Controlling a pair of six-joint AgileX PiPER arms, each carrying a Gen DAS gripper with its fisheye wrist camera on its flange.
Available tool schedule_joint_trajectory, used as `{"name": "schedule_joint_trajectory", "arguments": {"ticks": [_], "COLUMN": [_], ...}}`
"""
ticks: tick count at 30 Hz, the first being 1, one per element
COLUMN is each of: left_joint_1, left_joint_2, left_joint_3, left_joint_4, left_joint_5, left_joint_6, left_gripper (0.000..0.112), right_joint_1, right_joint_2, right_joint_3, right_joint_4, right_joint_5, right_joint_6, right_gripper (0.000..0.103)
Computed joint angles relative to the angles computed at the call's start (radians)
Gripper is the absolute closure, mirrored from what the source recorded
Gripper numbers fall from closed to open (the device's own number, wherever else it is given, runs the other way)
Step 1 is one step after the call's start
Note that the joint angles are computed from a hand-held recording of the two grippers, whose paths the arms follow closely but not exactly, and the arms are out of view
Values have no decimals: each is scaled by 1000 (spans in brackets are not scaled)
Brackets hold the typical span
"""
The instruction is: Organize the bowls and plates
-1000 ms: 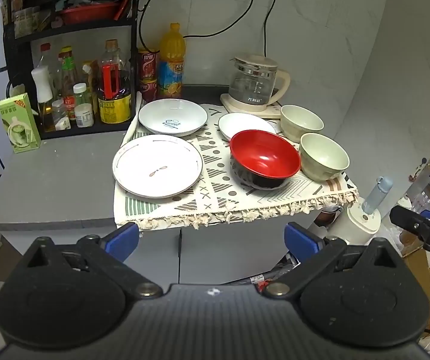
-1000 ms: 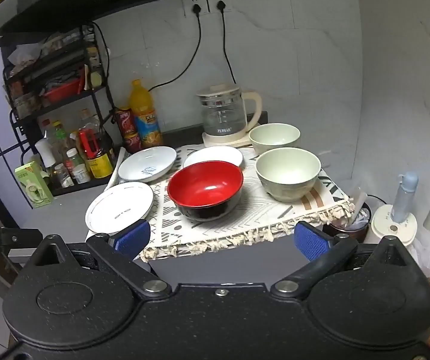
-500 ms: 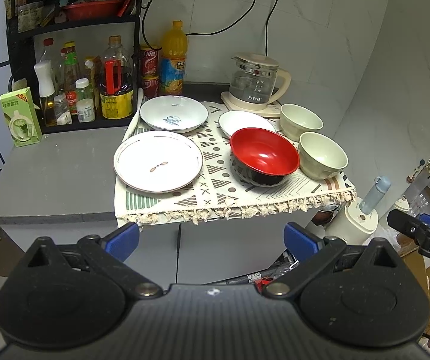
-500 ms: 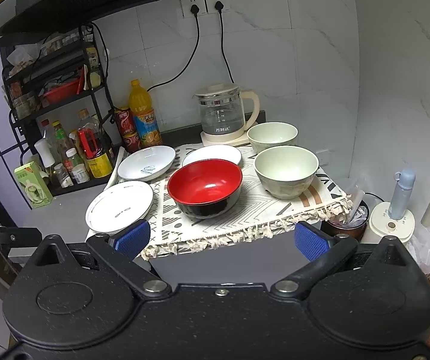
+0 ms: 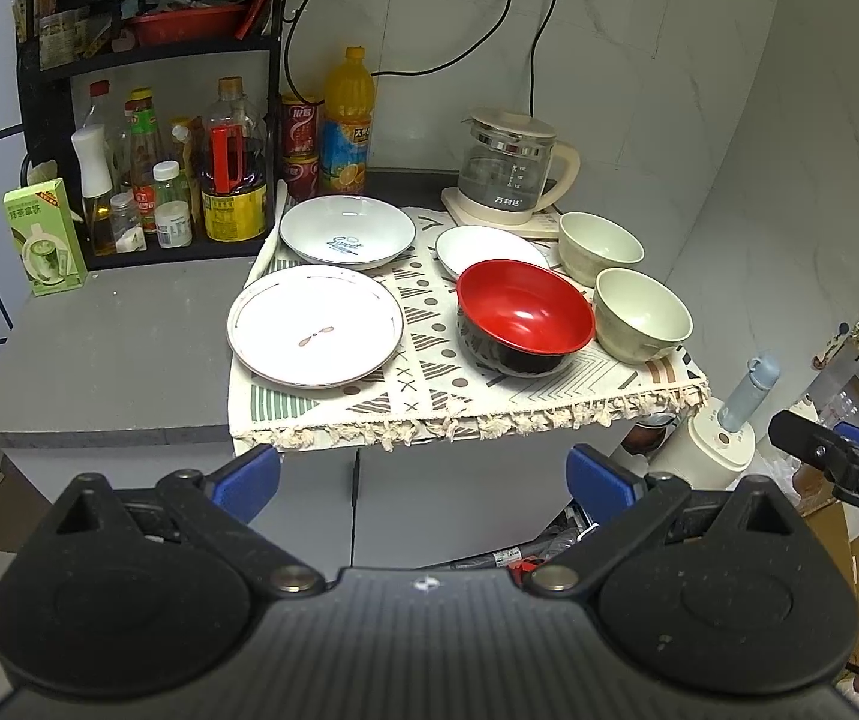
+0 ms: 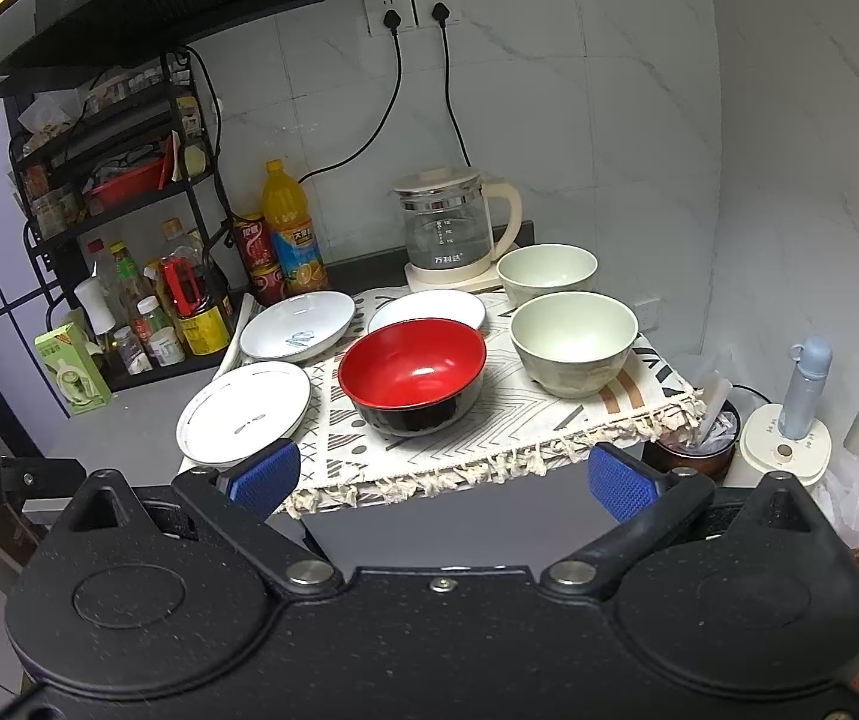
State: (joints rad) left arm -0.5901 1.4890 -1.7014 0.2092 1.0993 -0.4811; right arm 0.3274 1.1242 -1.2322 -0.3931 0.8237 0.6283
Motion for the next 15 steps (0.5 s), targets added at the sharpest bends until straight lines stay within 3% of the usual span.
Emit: {"name": "schedule_joint_trajectory", "arguments": {"ticks": [15], "left_joint_1": [-8], "left_joint_2": [27], "left_joint_3": [-42], "left_joint_4": [9], "left_joint_5": [25], "left_joint_6": [-23], "left_gripper": [11], "right_joint_1": [-25], "right_joint_2": [22], "right_joint_3": [-18], "right_joint_4": [51], "right_joint_5": [0], "right_joint_6": [-50], "right_gripper": [0]}}
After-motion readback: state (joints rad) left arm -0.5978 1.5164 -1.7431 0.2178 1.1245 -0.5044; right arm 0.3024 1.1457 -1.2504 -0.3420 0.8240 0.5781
